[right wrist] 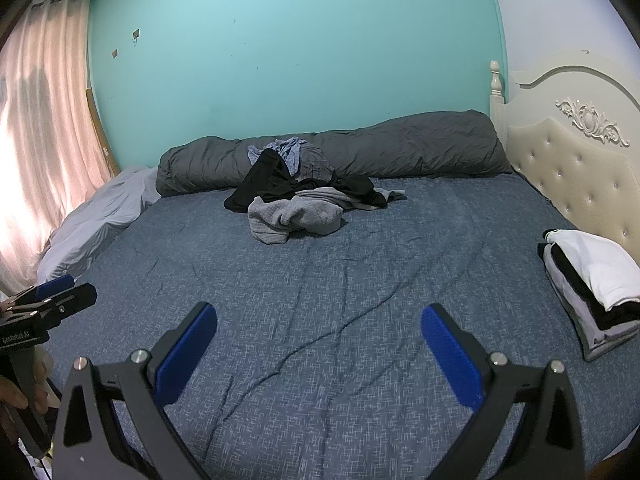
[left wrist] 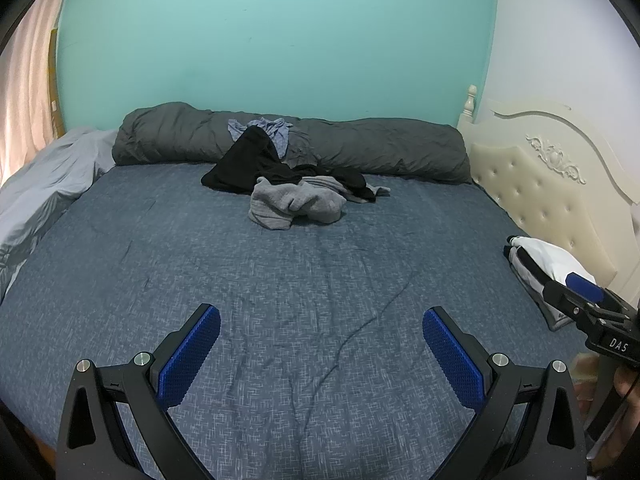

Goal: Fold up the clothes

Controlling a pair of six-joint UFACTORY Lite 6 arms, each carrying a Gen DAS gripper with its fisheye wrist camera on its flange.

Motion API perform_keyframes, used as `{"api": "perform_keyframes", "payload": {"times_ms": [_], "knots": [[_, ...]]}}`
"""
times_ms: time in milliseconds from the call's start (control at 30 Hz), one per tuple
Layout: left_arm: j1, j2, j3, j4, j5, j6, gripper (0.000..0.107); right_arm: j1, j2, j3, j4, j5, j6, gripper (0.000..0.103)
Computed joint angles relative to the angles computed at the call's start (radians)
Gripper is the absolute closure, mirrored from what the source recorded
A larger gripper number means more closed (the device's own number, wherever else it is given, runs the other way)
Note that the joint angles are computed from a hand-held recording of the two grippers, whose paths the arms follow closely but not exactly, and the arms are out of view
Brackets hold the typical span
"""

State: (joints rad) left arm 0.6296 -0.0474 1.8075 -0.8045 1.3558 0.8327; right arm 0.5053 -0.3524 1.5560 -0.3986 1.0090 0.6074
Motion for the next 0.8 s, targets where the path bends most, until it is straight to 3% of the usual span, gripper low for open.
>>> {"api": "perform_keyframes", "payload": {"times_ms": [800], "knots": [[0.011, 0.025, 0.042, -0.004, 0.018, -0.005, 0.004, -0.009, -0.035, -0.058, 0.01, -0.028, 0.002, 0.0]]}}
